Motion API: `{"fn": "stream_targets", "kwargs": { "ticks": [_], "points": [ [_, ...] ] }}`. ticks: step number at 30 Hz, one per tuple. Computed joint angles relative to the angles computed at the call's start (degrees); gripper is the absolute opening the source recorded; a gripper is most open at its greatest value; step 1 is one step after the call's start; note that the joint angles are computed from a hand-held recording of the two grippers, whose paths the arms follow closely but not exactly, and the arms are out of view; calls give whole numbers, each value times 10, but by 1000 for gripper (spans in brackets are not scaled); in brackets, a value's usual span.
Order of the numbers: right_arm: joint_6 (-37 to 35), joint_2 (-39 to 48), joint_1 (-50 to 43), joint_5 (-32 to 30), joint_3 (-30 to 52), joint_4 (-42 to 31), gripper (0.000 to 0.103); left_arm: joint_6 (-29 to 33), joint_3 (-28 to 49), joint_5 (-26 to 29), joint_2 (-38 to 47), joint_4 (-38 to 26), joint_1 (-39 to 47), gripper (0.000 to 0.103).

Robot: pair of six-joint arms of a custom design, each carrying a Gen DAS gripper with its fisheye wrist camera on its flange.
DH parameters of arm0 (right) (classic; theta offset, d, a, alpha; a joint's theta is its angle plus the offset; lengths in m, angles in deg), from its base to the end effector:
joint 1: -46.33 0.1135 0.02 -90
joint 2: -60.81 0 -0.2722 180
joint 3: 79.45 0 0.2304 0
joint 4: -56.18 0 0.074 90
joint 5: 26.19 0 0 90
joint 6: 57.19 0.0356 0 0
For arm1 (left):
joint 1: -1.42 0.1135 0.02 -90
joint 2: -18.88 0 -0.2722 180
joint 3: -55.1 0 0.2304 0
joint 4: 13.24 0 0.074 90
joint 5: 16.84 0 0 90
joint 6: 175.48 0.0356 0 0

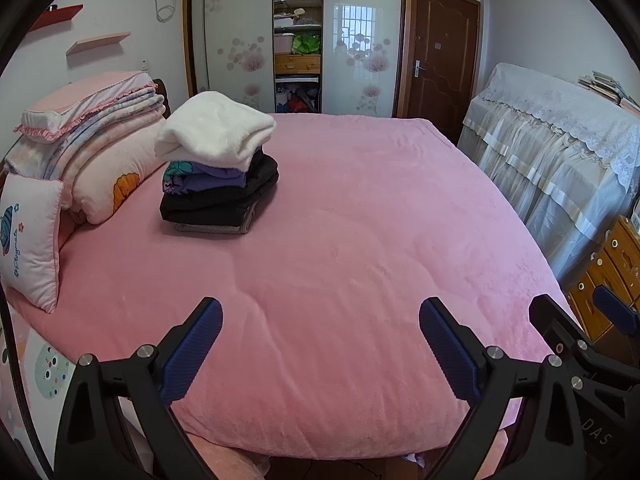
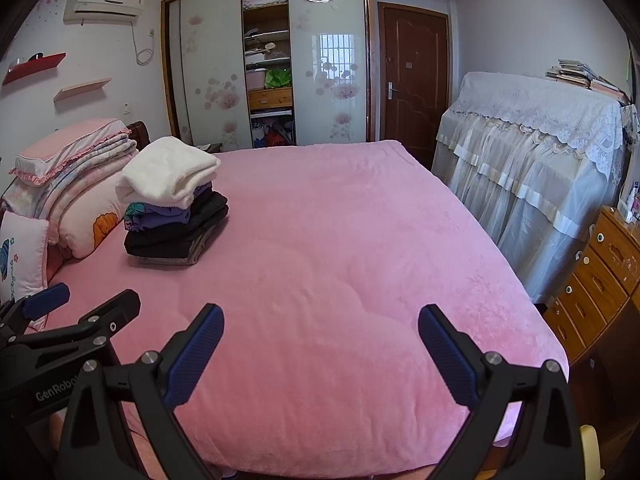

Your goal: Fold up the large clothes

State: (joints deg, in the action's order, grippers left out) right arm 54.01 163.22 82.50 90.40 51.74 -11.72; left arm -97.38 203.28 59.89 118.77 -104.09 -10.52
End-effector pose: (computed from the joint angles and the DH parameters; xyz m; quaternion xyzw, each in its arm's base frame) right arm 0.3021 0.2011 0.4235 -0.0165 0.8842 0.0185 0.4664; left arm 0.2953 -0.0541 0.4802 -0.0462 0.9094 0.0210 0.4128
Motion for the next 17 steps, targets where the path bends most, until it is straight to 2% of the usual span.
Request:
{"fn": "stream_targets", "kwargs": {
  "ticks": [7,17],
  "points": [
    [2,-10,0,1,-10,-3,99,-5,-11,-12,-5,1,-10,98],
    [-4,-1,-5,-3,7,-10,99,-16,-3,0,0,-16,-10,98]
  ]
}}
